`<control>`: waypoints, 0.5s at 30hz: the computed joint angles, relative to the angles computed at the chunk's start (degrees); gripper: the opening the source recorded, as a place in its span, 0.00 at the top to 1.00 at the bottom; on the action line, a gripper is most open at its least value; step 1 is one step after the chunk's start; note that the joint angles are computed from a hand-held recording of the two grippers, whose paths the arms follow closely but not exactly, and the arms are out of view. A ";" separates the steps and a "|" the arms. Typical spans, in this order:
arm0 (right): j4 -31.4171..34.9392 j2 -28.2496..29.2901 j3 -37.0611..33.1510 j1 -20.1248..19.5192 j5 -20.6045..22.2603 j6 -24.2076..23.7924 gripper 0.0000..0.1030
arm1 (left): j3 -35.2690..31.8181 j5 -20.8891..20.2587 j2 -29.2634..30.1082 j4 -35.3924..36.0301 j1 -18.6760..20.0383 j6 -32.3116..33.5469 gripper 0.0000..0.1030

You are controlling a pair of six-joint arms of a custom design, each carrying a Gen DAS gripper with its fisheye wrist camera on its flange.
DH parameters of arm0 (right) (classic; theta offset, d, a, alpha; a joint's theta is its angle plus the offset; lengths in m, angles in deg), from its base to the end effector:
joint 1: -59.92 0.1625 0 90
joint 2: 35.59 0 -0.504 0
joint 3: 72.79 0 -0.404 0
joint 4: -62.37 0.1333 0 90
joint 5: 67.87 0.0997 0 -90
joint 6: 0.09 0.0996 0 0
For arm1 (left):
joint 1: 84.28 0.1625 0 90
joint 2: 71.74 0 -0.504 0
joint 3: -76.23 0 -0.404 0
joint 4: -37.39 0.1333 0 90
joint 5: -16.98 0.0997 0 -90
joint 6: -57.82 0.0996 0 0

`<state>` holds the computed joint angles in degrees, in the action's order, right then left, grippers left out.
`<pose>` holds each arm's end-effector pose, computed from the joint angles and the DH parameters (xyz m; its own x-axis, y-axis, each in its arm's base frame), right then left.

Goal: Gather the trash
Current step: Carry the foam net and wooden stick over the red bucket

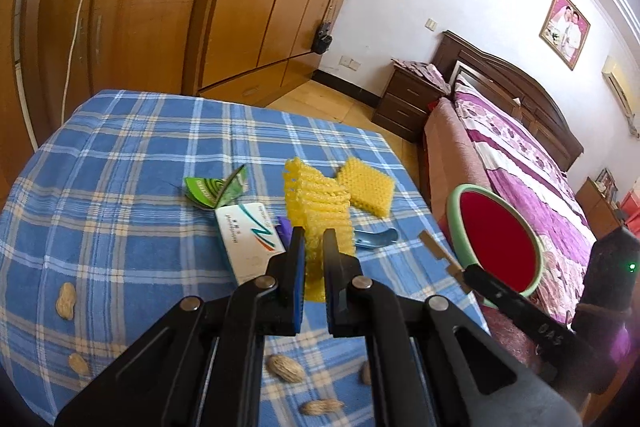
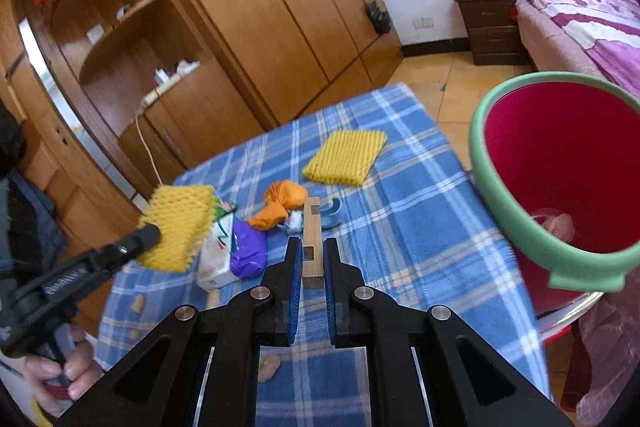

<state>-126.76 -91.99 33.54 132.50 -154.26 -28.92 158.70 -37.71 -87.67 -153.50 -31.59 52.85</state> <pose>-0.0702 -0.6900 0.2836 -0.9410 -0.0787 0.3290 -0.2947 0.6683 -0.6830 -0.3171 -0.7310 -0.0806 -0.8869 0.1775 -0.4265 0.4252 0.6746 -0.6035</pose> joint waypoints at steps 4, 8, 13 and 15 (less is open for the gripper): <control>-3.25 -2.32 2.40 -0.85 1.94 1.44 0.90 | 0.08 -1.08 0.17 -0.26 -0.85 1.12 0.94; -6.56 -3.90 4.26 -1.72 3.01 2.60 0.90 | -0.90 -1.82 0.66 0.94 -1.54 1.86 0.94; -9.74 -5.93 5.85 -3.23 4.63 3.79 0.90 | -2.78 -3.01 1.70 3.10 -2.62 2.70 0.94; -10.49 -6.64 6.20 -3.98 5.35 4.44 0.90 | -3.59 -3.65 2.07 4.14 -2.90 2.86 0.94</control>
